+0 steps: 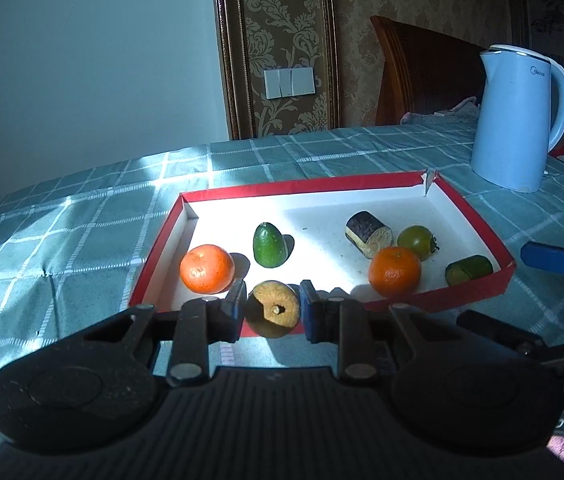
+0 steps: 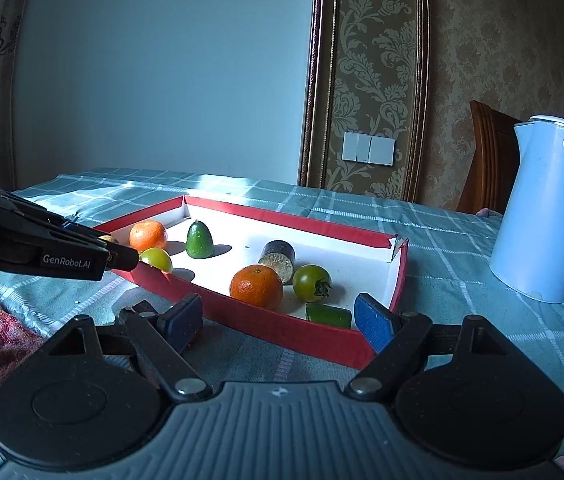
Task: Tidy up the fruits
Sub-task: 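Carry the brown fruit into the tray with the left tool, then open the left tool and withdraw it from the tray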
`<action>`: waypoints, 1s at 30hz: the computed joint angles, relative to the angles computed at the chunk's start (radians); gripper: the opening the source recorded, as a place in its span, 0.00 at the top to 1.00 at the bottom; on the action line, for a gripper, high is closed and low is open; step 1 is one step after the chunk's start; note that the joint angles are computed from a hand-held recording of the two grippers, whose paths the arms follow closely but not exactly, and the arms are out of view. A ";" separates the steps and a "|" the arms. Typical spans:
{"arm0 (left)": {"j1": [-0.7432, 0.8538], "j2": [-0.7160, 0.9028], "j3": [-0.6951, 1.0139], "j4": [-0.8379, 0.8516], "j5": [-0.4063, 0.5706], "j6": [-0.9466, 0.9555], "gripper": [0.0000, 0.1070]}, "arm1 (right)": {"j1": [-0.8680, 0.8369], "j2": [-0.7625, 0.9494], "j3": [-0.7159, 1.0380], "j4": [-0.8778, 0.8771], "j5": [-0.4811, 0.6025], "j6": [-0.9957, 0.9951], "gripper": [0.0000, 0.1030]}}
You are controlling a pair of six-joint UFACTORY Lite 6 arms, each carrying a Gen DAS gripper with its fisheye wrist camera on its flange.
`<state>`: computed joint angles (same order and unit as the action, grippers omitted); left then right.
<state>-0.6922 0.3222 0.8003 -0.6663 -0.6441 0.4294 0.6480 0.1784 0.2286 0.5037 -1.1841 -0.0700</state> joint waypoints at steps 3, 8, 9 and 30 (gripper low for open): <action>0.016 0.068 0.122 0.005 0.046 0.024 0.76 | -0.002 0.001 0.002 -0.001 0.006 0.006 0.19; 0.046 0.280 0.417 -0.065 0.160 0.131 0.76 | -0.035 -0.009 0.001 -0.036 0.027 0.035 0.19; 0.051 0.316 0.463 -0.082 0.176 0.152 0.76 | -0.042 -0.010 0.000 -0.043 0.030 0.042 0.19; 0.028 0.339 0.434 -0.167 0.054 0.207 0.30 | -0.119 -0.020 0.033 -0.139 0.123 0.087 0.19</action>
